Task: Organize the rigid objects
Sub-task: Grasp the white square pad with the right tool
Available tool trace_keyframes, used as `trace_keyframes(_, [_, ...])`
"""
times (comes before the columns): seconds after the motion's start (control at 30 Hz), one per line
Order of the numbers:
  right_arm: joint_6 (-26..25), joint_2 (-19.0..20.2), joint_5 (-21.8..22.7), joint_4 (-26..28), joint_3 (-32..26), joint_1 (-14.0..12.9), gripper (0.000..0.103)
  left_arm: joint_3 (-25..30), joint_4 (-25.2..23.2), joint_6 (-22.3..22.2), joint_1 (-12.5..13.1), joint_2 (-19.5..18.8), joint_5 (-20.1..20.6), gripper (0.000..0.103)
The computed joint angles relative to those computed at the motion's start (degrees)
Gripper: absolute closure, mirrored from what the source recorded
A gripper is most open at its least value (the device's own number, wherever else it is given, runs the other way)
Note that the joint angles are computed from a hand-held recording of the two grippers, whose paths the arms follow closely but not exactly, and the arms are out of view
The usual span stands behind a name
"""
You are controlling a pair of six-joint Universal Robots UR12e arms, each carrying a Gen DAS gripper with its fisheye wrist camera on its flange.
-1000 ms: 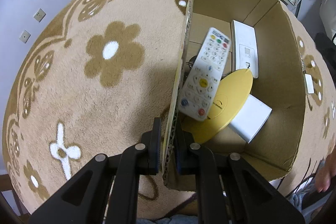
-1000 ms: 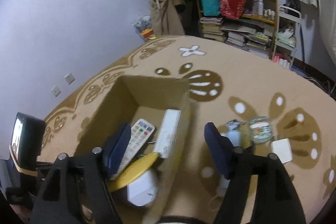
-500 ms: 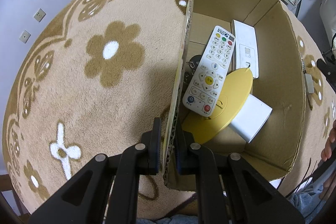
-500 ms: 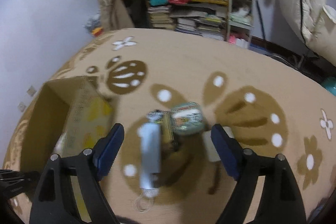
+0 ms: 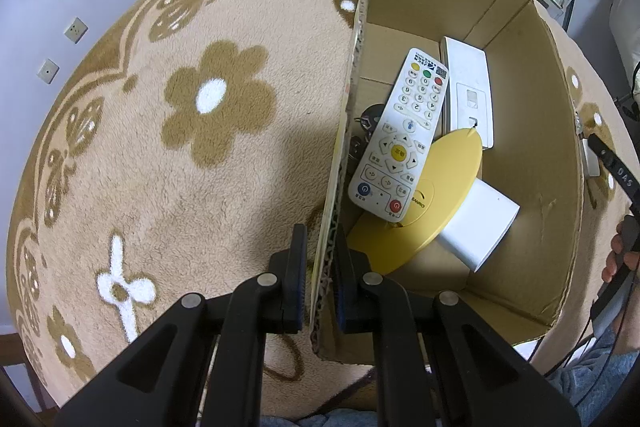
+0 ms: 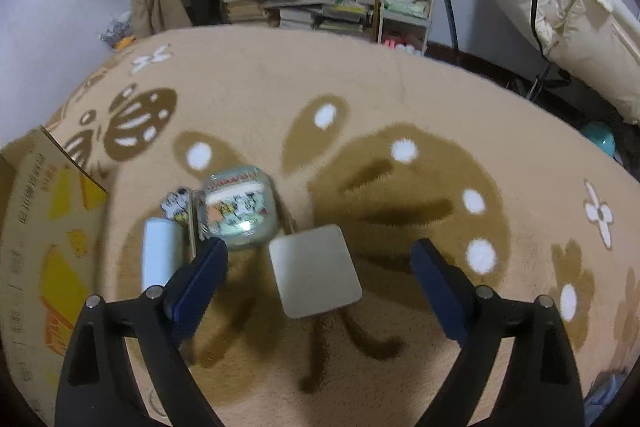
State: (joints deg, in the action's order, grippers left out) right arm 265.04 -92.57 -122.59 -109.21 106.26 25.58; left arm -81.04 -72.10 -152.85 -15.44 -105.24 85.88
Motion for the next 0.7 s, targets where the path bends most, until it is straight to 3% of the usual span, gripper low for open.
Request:
trace_keyframes(0.1, [-0.8, 0.1, 0.2, -0.8, 0.7, -0.1, 0.006, -0.1, 0.2, 0.2, 0.0, 0.0, 0.1, 0.091])
trace_keyframes(0.27, [-3.4, 0.4, 2.5, -3.2, 1.5, -0.9, 0.023, -0.1, 0.2, 0.3, 0.0, 0.1, 0.2, 0.091])
trace_keyframes(0.33, [-3.7, 0.6, 2.7, -3.8, 1.8, -0.9, 0.045, -0.1, 0.3, 0.3, 0.0, 0.1, 0.2, 0.091])
trace_keyframes(0.4, [-3.9, 0.7, 4.0, -3.4, 1.9, -1.2, 0.054, -0.1, 0.1, 0.2, 0.0, 0.1, 0.2, 0.091])
trace_keyframes(0.53, [-5.8, 0.9, 3.8, -2.4, 1.5, -0.8, 0.055, 0.0, -0.1, 0.1, 0.0, 0.0, 0.1, 0.091])
trace_keyframes(0.7, [-4.1, 0.6, 2.8, -1.8, 0.7, -0.1, 0.055, 0.0, 0.1, 0.2, 0.0, 0.0, 0.2, 0.091])
